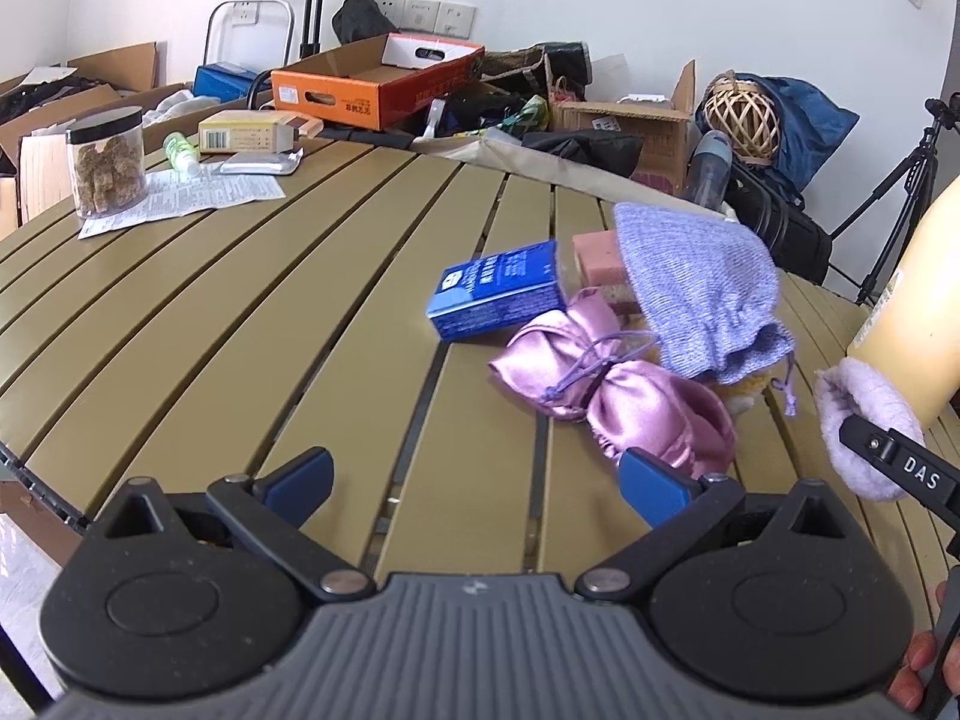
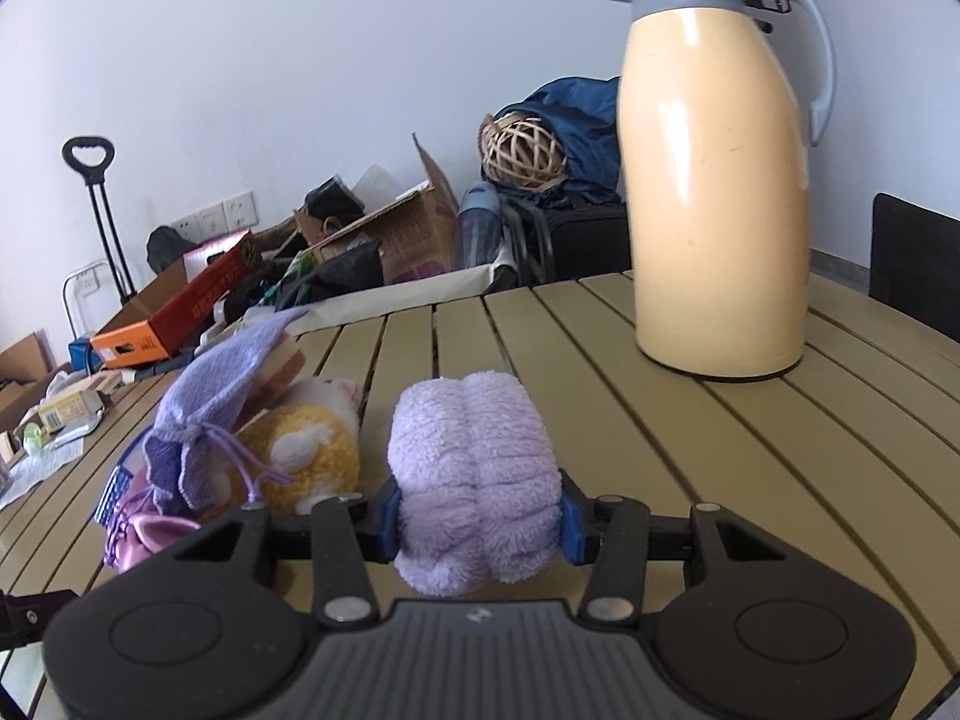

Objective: Organize soft objects
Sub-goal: 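Close the right tool on the lilac towel roll, then close the left tool on the pink satin bow while the right tool holds the towel roll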

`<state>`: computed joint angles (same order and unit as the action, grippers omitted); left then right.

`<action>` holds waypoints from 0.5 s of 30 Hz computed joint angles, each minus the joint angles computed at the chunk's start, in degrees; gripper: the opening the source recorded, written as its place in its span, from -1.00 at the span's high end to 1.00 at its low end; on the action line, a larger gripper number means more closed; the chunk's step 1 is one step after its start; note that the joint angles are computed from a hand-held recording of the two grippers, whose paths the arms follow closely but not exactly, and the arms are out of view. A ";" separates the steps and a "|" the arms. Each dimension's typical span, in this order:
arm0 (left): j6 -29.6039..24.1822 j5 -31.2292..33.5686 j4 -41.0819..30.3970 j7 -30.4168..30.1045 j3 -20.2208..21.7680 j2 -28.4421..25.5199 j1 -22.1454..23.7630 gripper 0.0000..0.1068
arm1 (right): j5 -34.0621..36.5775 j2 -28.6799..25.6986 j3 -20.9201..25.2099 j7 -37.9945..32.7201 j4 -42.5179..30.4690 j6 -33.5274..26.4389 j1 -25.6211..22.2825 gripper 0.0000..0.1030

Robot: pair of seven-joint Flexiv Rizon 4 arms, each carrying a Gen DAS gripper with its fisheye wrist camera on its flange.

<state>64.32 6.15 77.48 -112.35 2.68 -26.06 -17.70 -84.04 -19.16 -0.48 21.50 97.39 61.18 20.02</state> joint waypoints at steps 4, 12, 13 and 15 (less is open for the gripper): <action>1.66 0.79 -0.81 -1.62 0.30 -0.67 -1.05 -0.93 | -1.78 1.32 -0.03 2.94 1.47 0.15 -0.78 0.10; 1.77 3.27 -7.97 -4.01 1.84 -5.47 -4.74 -0.93 | -4.52 3.85 0.93 6.02 4.53 -0.42 -3.18 0.10; 1.29 3.64 -9.14 -4.63 2.25 -6.18 -5.35 -0.93 | -4.68 4.15 1.09 6.18 4.85 -0.71 -3.44 0.10; -0.03 5.50 -11.86 -6.66 3.99 -7.62 -7.10 -0.93 | -4.85 4.79 1.36 6.31 5.61 -0.97 -4.08 0.10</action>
<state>64.29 11.65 65.62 -119.00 6.67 -33.68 -24.80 -88.89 -14.38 0.88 27.81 103.00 60.22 15.94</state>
